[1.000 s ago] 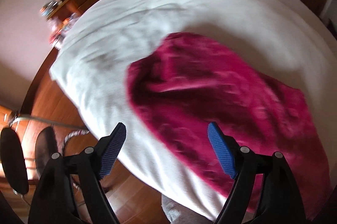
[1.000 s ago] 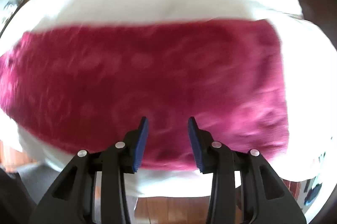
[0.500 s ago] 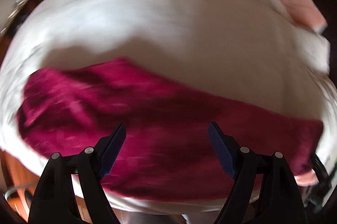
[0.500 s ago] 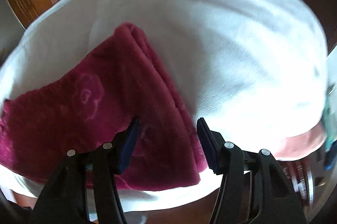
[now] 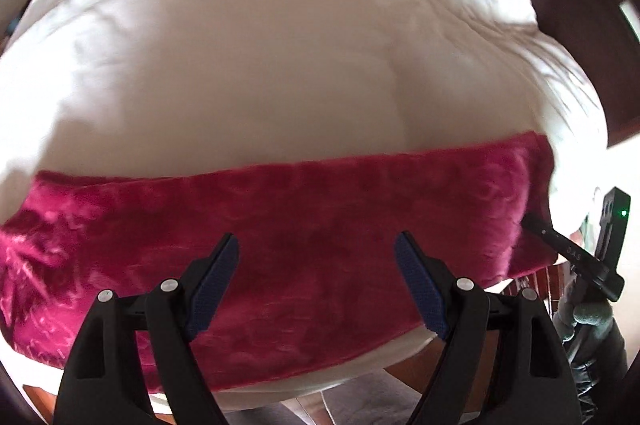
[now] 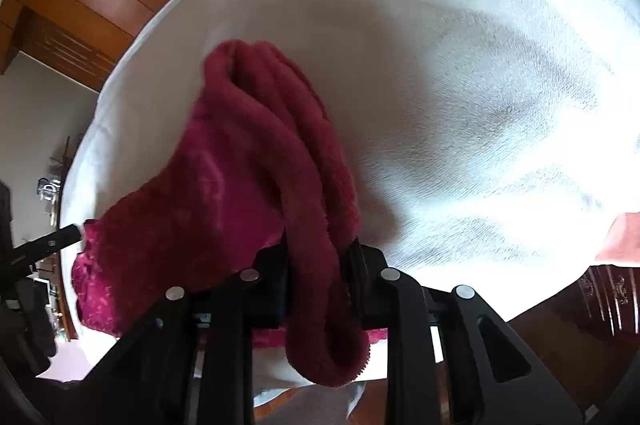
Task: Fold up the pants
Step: 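Grasp the pants leg end with the right gripper and lift it toward the left gripper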
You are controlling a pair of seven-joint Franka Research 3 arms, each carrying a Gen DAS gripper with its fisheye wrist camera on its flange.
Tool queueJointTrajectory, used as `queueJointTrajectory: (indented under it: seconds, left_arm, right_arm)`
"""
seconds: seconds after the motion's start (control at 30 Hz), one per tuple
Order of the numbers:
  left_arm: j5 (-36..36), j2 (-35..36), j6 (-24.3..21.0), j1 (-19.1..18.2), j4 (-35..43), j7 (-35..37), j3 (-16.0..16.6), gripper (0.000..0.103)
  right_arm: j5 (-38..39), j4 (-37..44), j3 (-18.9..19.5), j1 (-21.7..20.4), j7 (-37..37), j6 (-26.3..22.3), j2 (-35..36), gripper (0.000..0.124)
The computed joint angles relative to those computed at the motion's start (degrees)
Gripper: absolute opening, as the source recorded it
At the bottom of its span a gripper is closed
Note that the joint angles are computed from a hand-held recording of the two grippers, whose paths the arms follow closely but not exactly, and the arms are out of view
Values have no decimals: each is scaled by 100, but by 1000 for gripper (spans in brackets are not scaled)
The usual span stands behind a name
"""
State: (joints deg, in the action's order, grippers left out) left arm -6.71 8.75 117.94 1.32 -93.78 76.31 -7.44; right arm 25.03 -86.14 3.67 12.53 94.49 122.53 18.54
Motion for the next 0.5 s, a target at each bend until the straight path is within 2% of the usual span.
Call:
queueJointTrajectory:
  seconds: [0.27, 0.4, 0.5]
  left_arm:
    - [-779, 339, 107, -53, 425, 667, -249, 79]
    - [-1453, 399, 261, 0, 511, 919, -350, 79]
    - [-1703, 347, 354, 9, 499, 1101, -367, 80]
  right_arm:
    - [358, 162, 143, 61, -300, -195, -325, 22]
    - [486, 410, 225, 177, -468, -251, -250, 22]
    - [525, 596, 276, 282, -509, -327, -198, 22]
